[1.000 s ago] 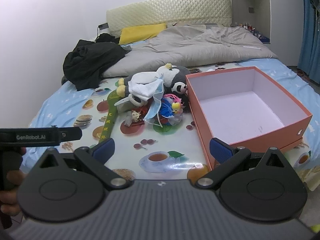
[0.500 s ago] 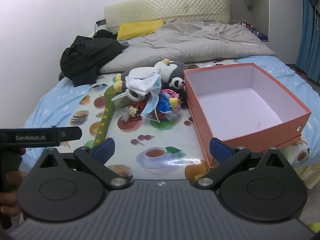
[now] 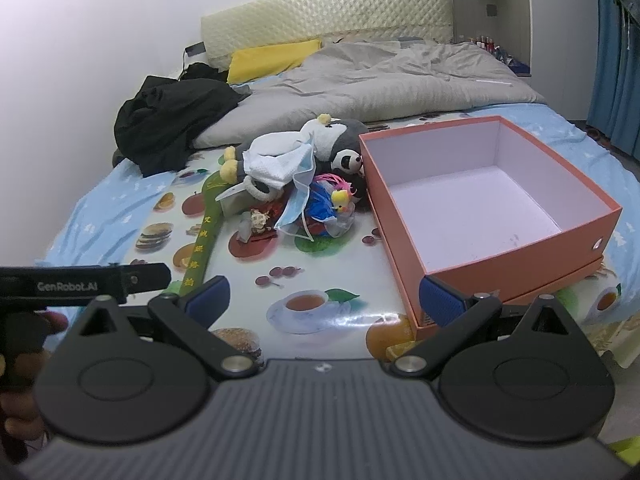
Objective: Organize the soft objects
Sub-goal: 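Grasp the yellow feather toy with the right gripper while the left grasps the brown snack packet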
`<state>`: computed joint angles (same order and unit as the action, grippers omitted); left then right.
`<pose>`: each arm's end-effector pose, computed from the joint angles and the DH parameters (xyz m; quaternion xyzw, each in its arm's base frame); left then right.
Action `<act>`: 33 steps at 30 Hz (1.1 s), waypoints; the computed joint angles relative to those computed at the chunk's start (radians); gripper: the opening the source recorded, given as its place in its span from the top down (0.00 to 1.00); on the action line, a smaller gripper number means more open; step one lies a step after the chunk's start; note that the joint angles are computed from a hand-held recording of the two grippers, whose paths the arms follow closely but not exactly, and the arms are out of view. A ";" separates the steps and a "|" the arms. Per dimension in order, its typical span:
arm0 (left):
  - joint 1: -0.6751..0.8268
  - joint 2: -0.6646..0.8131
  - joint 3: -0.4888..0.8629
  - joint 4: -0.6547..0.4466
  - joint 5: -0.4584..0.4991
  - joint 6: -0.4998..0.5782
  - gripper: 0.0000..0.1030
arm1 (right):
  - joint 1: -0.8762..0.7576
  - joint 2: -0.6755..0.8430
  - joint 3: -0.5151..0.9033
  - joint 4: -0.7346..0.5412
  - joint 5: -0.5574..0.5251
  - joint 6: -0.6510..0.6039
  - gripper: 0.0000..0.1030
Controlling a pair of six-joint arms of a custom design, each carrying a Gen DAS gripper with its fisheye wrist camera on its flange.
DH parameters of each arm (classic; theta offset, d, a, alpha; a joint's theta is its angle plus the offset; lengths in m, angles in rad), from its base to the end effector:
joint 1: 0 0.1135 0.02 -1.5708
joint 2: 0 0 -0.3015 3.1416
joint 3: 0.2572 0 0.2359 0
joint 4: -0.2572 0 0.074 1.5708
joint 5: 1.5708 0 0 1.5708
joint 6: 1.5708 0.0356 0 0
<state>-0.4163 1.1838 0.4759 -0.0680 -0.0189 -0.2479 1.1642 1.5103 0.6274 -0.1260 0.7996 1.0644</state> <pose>0.1802 -0.0790 0.2132 0.0739 0.9191 -0.1180 0.3687 0.1206 0.2155 0.1927 0.0636 0.8893 0.0644 0.4483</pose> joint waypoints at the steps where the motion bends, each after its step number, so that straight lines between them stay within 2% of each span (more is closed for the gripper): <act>1: 0.007 0.004 -0.003 0.006 0.008 0.001 0.00 | -0.001 -0.001 -0.008 0.015 -0.001 -0.004 0.00; 13: 0.085 0.176 0.008 0.125 0.071 0.027 0.00 | -0.088 0.070 -0.035 0.144 -0.058 0.001 0.03; 18: 0.112 0.257 0.035 0.166 0.084 0.041 0.00 | -0.135 0.118 -0.040 0.229 -0.097 -0.037 0.04; 21: 0.137 0.316 0.056 0.200 0.093 0.050 0.00 | -0.176 0.156 -0.048 0.314 -0.135 -0.070 0.12; 23: 0.156 0.361 0.075 0.222 0.103 0.052 0.00 | -0.205 0.189 -0.044 0.365 -0.157 -0.093 0.23; 26: 0.180 0.438 0.107 0.264 0.121 0.059 0.00 | -0.245 0.241 -0.028 0.437 -0.162 -0.129 0.23; 30: 0.202 0.555 0.167 0.308 0.139 0.075 0.09 | -0.310 0.318 -0.015 0.576 -0.206 -0.184 0.23; 33: 0.221 0.652 0.231 0.330 0.152 0.076 0.15 | -0.352 0.382 0.033 0.601 -0.229 -0.211 0.23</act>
<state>-0.1949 1.8353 0.7069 0.2623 0.1333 -0.1715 0.8125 1.8920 0.6604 0.4754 0.5706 0.8532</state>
